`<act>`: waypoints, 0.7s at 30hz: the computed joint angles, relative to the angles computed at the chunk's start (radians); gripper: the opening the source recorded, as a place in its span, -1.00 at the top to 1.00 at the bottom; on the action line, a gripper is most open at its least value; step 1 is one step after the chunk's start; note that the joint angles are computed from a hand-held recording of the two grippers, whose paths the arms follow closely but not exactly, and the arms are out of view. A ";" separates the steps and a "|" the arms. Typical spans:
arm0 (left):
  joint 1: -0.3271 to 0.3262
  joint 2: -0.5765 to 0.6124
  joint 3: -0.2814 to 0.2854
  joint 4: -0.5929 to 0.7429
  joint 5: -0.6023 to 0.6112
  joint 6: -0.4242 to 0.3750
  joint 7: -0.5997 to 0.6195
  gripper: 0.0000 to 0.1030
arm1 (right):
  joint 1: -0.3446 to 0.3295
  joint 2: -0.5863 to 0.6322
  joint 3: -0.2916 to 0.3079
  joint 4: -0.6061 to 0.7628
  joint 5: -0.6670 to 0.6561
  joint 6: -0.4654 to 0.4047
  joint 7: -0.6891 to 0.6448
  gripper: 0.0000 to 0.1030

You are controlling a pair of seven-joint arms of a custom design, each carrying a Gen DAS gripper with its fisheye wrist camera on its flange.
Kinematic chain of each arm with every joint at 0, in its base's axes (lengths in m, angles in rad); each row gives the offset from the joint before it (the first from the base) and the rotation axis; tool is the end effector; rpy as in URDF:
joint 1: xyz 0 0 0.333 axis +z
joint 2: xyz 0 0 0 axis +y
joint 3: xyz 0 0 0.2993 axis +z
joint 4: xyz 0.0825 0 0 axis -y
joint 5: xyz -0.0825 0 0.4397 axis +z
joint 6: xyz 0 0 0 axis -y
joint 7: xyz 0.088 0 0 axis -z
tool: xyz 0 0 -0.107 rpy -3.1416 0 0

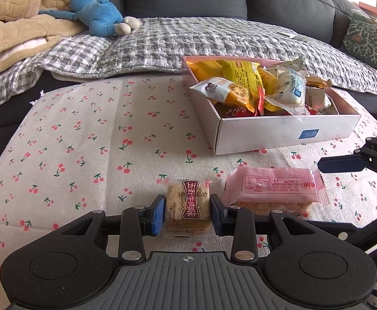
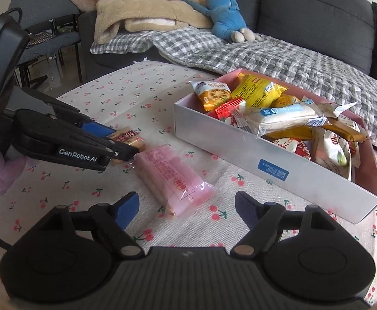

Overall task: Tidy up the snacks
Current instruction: 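Grasp the brown biscuit pack with the left tool while the right grasps the pink cake, then lower the biscuit pack and pink cake into the box and open both tools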

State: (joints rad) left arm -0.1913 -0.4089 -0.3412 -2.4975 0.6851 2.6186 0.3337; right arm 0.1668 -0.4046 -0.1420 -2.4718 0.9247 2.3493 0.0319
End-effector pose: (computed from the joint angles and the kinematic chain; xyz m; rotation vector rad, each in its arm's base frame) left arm 0.4321 -0.2709 0.4286 -1.9141 1.6042 -0.6589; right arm 0.5008 0.0242 0.4292 -2.2318 0.6814 -0.2639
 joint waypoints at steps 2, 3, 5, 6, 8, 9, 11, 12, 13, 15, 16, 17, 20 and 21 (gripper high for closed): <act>0.000 0.002 0.000 0.002 0.002 -0.002 0.001 0.34 | 0.005 0.009 0.002 0.005 0.010 0.008 -0.007 -0.54; 0.000 0.003 -0.001 0.003 0.002 -0.003 0.000 0.34 | 0.008 0.011 0.003 0.005 0.014 0.010 -0.013 -0.54; 0.000 0.004 -0.001 0.004 0.004 -0.003 -0.001 0.34 | 0.014 0.011 0.007 0.001 0.019 0.015 -0.033 -0.42; 0.000 0.004 -0.001 0.004 0.005 -0.004 0.000 0.34 | 0.016 0.009 0.010 -0.003 0.019 0.022 -0.041 -0.37; -0.001 0.006 -0.002 0.006 0.008 -0.006 0.002 0.35 | 0.024 0.001 0.012 -0.014 0.019 0.028 -0.071 -0.23; -0.001 0.006 -0.002 0.006 0.009 -0.007 0.004 0.35 | 0.027 -0.005 0.012 -0.021 0.021 0.032 -0.084 -0.20; -0.002 0.006 -0.001 0.006 0.011 -0.007 0.005 0.36 | 0.032 -0.020 0.009 -0.036 0.021 0.035 -0.116 -0.12; -0.003 0.006 -0.001 0.006 0.010 -0.007 0.005 0.36 | 0.035 -0.026 0.006 -0.042 0.022 0.036 -0.131 -0.08; -0.003 0.006 0.000 0.007 0.009 -0.007 0.005 0.36 | 0.037 -0.032 0.005 -0.047 0.023 0.038 -0.146 0.01; -0.003 0.006 -0.001 0.008 0.009 -0.009 0.004 0.37 | 0.037 -0.042 0.003 -0.052 0.010 0.024 -0.156 0.23; -0.003 0.007 -0.001 0.009 0.009 -0.011 0.003 0.37 | 0.037 -0.049 0.003 -0.058 0.008 0.027 -0.160 0.26; -0.004 0.007 -0.001 0.010 0.008 -0.014 0.004 0.37 | 0.039 -0.056 0.003 -0.063 0.005 0.028 -0.173 0.32; -0.007 0.009 0.001 0.014 0.004 -0.020 0.008 0.37 | 0.041 -0.074 0.000 -0.080 0.001 0.038 -0.187 0.39; -0.010 0.009 0.003 0.014 0.000 -0.018 0.012 0.37 | 0.041 -0.077 -0.002 -0.082 0.001 0.041 -0.185 0.39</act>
